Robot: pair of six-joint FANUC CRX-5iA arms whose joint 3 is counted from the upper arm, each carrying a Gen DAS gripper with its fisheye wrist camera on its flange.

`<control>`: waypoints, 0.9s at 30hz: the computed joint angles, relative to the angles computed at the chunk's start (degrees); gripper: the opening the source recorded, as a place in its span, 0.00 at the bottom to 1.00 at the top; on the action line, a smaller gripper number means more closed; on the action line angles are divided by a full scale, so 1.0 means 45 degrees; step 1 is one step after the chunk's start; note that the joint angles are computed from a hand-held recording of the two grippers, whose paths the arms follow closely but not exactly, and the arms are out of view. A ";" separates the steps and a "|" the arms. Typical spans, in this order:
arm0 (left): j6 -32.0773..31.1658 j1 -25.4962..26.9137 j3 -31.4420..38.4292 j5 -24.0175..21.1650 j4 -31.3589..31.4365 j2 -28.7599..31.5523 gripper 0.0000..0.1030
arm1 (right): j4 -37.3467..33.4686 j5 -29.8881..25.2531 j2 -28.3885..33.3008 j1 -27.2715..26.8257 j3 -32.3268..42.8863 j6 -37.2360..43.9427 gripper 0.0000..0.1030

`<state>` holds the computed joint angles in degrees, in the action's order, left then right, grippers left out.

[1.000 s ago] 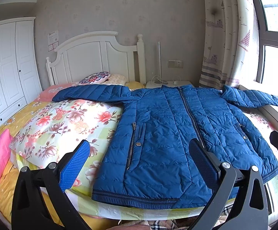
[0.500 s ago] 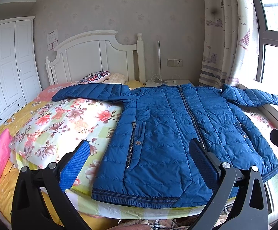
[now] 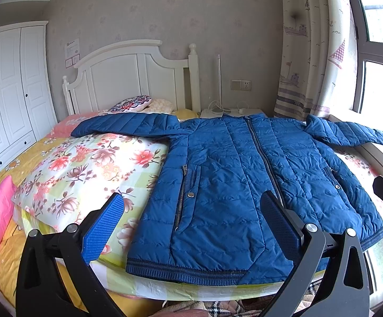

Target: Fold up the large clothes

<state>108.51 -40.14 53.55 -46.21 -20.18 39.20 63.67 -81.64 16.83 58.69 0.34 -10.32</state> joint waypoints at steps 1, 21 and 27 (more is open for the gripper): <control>-0.0015 0.0011 -0.0037 0.0014 0.0028 -0.0014 0.96 | 0.0005 0.0008 -0.0020 -0.0001 -0.0016 -0.0007 0.98; -0.0141 0.0076 0.0044 -0.0058 0.0170 0.0052 0.96 | -0.0050 0.0107 -0.0034 -0.0039 -0.0051 -0.0116 0.98; -0.0215 0.0042 0.0070 -0.0066 0.0164 0.0057 0.96 | -0.0060 0.0128 -0.0035 -0.0043 -0.0061 -0.0118 0.98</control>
<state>107.54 -39.95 53.86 -46.51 -19.45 39.46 63.41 -81.07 16.67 58.50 0.07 -10.85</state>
